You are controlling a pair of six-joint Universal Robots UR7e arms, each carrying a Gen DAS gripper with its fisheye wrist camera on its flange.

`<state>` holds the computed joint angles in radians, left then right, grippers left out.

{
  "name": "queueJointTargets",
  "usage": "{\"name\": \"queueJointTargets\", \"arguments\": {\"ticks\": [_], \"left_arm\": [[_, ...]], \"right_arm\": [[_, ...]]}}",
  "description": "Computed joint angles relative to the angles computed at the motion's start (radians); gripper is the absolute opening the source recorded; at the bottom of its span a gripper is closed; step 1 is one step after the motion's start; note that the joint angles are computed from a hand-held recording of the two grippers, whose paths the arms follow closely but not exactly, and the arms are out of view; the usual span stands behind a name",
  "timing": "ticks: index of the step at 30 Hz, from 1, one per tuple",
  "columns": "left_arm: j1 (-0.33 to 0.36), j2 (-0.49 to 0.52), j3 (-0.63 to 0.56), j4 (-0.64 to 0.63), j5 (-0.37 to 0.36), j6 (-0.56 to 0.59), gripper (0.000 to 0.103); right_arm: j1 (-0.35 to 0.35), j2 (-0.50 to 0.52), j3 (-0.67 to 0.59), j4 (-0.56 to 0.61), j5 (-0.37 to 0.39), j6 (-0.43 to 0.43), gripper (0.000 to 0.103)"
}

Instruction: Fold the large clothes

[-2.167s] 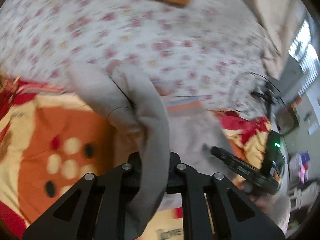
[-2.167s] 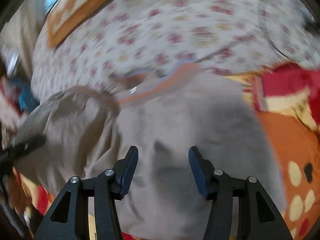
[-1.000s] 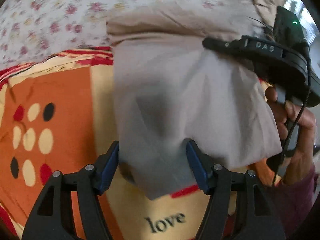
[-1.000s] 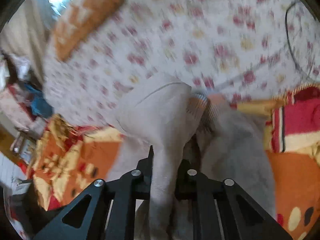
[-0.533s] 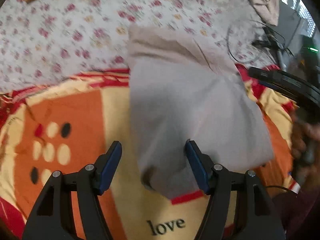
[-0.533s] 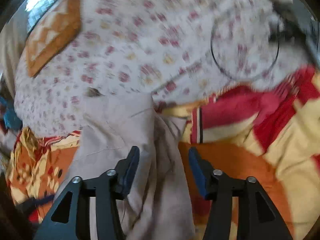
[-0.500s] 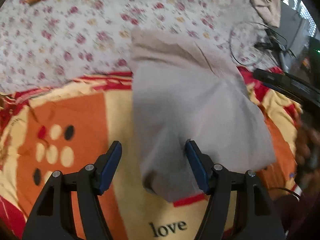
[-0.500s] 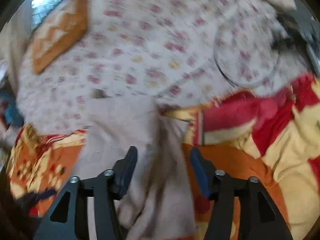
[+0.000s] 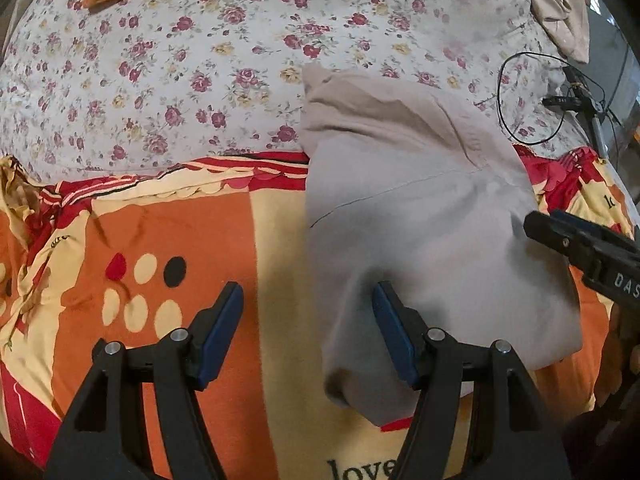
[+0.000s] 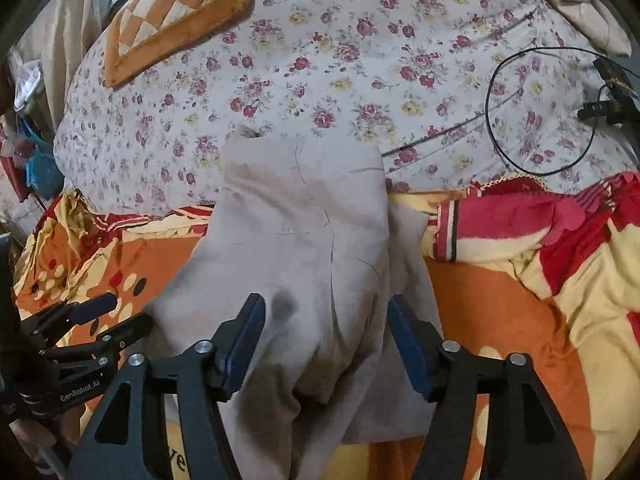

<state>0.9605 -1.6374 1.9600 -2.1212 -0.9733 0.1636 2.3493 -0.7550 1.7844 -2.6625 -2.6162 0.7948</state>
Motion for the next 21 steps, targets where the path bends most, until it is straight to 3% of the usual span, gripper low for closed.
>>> {"name": "queueJointTargets", "arguments": {"ticks": [11,17,18,19,20,21], "left_arm": [[-0.003,0.0,0.007,-0.004,0.016,-0.002,0.066],[-0.004,0.0,0.007,-0.003,0.019,-0.002,0.066],[-0.004,0.0,0.006,-0.001,0.019,-0.003,0.066],[-0.003,0.001,0.001,0.008,0.018,-0.008,0.066],[-0.002,0.001,-0.001,0.01,0.017,-0.011,0.066],[-0.001,0.0,-0.007,0.012,0.013,-0.015,0.066]], "right_arm": [[0.003,-0.015,0.022,0.036,0.013,0.048,0.069],[-0.007,-0.016,0.046,-0.019,0.071,0.034,0.068],[-0.009,-0.012,0.05,-0.041,0.081,0.013,0.059],[-0.01,-0.006,0.052,-0.065,0.093,-0.02,0.028],[-0.01,-0.002,0.049,-0.07,0.098,-0.044,0.017],[-0.005,0.001,0.044,-0.056,0.084,-0.05,0.016]]}}
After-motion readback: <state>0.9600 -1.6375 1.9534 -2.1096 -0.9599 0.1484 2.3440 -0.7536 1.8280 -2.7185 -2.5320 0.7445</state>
